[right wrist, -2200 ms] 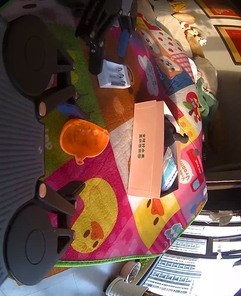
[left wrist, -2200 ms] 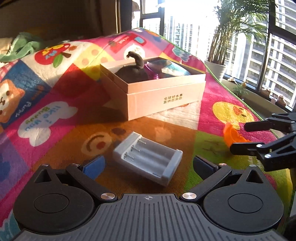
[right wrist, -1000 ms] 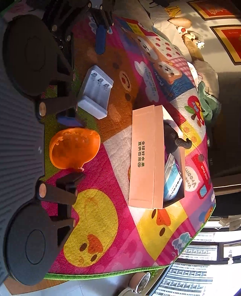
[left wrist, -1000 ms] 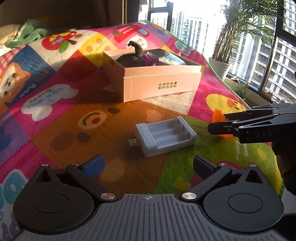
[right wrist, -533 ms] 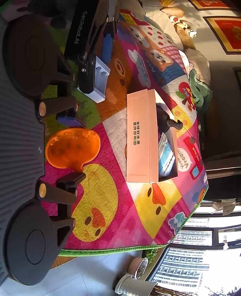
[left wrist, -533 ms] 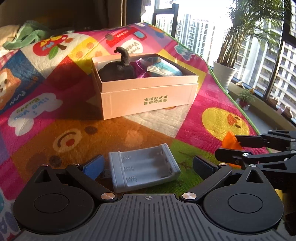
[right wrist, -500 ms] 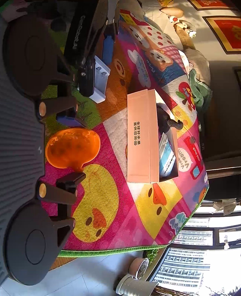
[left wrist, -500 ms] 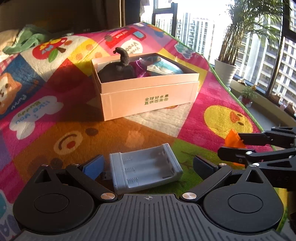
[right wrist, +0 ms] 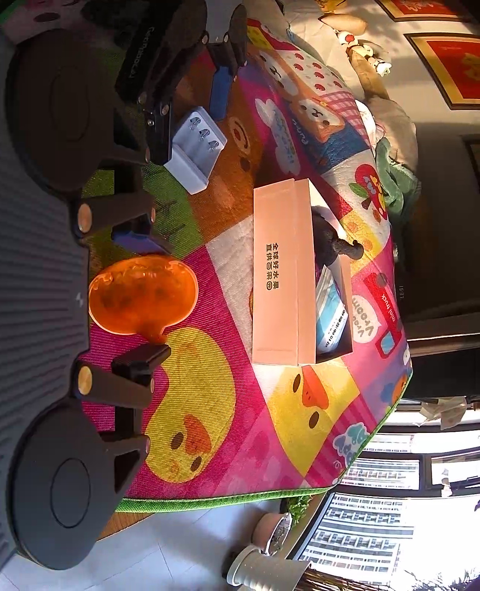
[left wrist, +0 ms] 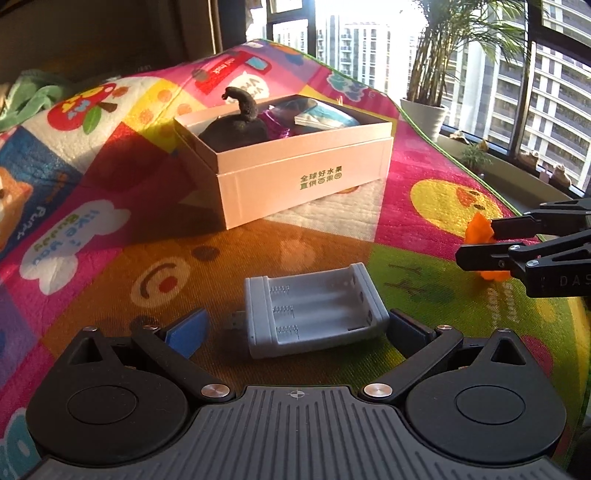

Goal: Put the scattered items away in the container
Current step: 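Grasp the white battery charger with the left gripper and lift it, then carry the charger into the box with the left gripper while the right gripper drops the cup in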

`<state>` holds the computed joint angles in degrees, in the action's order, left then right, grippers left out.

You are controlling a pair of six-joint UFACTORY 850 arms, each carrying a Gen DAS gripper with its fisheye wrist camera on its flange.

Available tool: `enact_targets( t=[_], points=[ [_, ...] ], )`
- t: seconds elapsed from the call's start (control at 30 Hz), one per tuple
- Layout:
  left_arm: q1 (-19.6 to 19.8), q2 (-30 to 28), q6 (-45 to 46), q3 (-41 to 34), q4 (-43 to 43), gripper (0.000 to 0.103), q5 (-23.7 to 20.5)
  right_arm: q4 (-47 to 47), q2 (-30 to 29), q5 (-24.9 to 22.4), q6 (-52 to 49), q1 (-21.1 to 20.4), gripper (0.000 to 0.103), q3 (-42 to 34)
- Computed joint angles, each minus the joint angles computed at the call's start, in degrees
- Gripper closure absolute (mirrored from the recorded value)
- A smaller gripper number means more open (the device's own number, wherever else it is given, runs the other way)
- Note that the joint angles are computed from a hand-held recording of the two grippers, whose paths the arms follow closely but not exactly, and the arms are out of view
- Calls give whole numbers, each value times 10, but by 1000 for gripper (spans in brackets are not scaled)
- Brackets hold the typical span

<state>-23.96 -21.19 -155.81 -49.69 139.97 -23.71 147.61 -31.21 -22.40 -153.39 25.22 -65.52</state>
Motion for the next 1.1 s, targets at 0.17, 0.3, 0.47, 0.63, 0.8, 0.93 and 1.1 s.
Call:
enact_targets(
  t=[0.17,0.3,0.47,0.63,0.8,0.93,1.1],
  points=[
    [1,-9,-21,-12,25,0,10,-7,-5,2,7,3,52,-5],
    [-10,-24,62,-33,-70,0,5,0,-4,3,-3,5,52,-3],
    [-16,-23,75,-31,-95,6,-12,-20,-7,8,18,3,51,-6],
    [-29,-3,90,-11,-115,8,-19,-58,4,27,59,1,52,-6],
    [-55,60,106,36,-107,8,-53,-71,43,37,64,-2,52,17],
    [-71,121,156,54,-125,8,-86,-84,85,30,78,-8,52,28],
    [-81,158,269,30,-167,8,-97,-32,130,5,31,-7,52,25]
  ],
)
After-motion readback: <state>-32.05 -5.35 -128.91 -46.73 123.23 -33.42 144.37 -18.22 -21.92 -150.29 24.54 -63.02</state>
